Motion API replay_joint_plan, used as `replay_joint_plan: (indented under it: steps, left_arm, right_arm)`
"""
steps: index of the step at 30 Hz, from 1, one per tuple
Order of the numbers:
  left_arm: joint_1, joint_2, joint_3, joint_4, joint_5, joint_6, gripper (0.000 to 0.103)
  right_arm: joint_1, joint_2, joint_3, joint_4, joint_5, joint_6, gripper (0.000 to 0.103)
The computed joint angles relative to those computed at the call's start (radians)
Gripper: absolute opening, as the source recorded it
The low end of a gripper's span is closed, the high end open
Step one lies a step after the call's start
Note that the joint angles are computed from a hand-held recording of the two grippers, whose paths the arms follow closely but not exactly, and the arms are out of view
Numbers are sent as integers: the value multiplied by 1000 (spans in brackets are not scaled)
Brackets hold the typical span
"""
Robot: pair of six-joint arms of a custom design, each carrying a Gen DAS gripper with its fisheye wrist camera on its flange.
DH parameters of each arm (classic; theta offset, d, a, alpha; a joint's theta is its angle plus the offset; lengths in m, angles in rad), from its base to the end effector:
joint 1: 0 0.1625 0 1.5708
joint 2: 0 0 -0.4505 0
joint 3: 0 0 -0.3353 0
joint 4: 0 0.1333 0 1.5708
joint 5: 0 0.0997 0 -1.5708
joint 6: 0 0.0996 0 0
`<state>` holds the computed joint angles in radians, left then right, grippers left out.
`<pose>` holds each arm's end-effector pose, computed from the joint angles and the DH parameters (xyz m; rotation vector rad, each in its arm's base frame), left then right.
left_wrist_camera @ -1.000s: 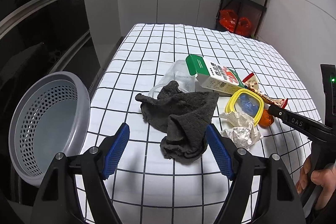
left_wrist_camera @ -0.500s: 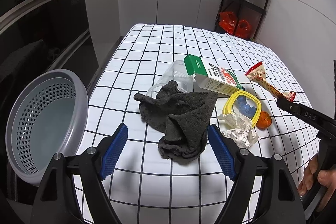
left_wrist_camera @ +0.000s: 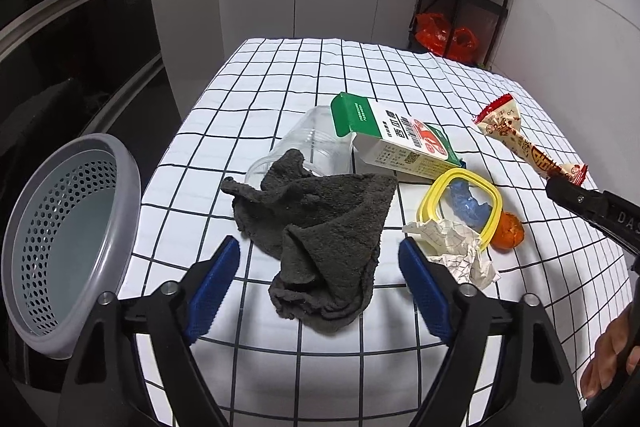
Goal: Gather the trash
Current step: 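Grasp the snack wrapper with the right tool while the left tool grasps the grey cloth, then carry the wrapper and grey cloth in both tools over the basket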
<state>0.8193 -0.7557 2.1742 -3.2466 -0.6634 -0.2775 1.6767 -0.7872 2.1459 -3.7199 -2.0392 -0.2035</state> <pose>-0.1803 -0.5032 0.1061 0.4061 2.3103 -0.8254 0.1430 -0.5096 0.1622 0.1375 -2.4753 0.9992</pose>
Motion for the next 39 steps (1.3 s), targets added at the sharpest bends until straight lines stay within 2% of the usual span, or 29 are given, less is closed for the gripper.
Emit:
replay_joint_plan:
  steps: [1,2,4,6,9,19,29,35,39]
  left_arm:
    - [1,2,-2,2,-3,4,62]
    - [3,3,-4,8,-5,7,57]
    - [8,2,-6,15,-18,14,37]
    - [6,1,0,-1,-21,28,26]
    - [-4,-5,12,-1,-15,35,20]
    - [-56,-111,92,-4,14,1,17]
    - [-98,-312,182,60,132,-26,17]
    - [-69,-434,234,76,204,-20,17]
    - [-20,-502,248,91,233,-7,17]
  right_arm:
    - [0,-1,1,0,1,0,19]
    - [1,-2,3,0,3,0,19]
    - [1,-3,5,1,7,0,19]
    - [6,-2,5,0,9,-2,19]
    - [9,-4,7,-3,16,-7,19]
    - [47,-10,30,-42,52,0,19]
    - [142,50,8,-50,51,0,19]
    - [241,110,-45,30,28,-12,19]
    - [292,159,-109,116,43,3,19]
